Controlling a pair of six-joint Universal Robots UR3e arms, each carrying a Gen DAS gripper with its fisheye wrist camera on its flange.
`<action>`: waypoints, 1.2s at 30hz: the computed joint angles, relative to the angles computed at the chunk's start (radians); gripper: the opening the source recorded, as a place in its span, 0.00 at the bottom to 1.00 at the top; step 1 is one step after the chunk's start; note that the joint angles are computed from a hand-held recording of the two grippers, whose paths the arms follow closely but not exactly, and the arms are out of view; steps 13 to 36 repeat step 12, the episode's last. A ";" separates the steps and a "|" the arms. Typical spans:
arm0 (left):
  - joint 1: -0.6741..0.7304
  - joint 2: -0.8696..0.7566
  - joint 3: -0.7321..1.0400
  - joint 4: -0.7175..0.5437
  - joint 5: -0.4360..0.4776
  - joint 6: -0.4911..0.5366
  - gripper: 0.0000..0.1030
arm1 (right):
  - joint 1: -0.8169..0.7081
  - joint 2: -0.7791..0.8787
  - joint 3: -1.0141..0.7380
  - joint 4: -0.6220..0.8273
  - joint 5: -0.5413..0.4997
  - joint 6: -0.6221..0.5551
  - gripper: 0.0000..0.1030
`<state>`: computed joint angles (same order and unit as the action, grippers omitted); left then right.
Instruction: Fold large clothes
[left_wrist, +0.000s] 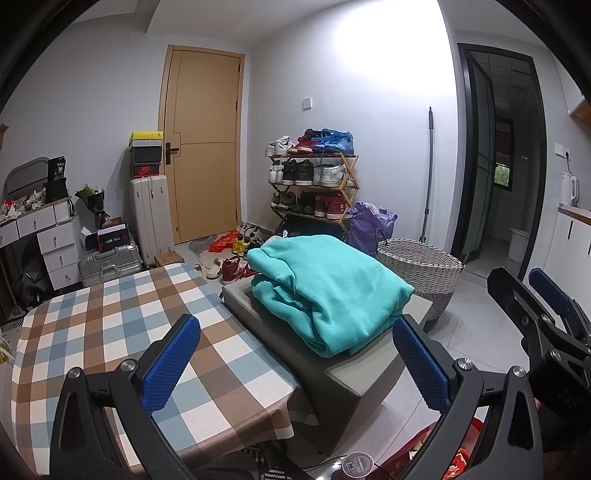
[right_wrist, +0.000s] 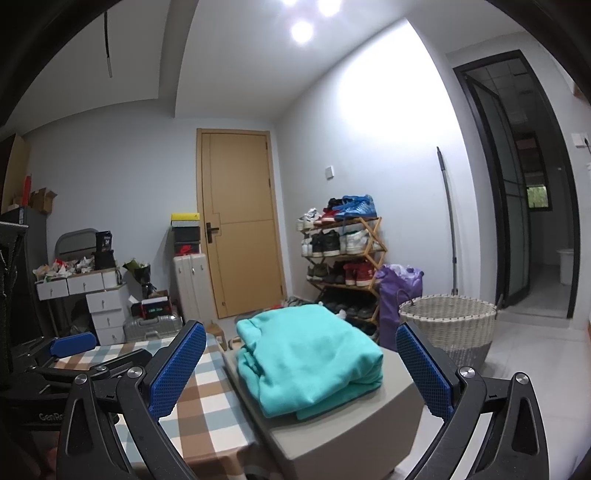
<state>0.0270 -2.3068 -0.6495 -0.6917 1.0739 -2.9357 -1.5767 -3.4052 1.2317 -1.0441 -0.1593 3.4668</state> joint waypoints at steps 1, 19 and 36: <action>0.000 -0.001 0.004 -0.005 0.000 0.002 0.99 | 0.000 0.000 -0.003 0.008 0.001 -0.003 1.00; -0.005 -0.023 0.026 -0.005 -0.005 -0.009 0.99 | 0.005 0.012 -0.046 0.099 -0.001 -0.051 1.00; -0.005 -0.023 0.026 -0.005 -0.005 -0.009 0.99 | 0.005 0.012 -0.046 0.099 -0.001 -0.051 1.00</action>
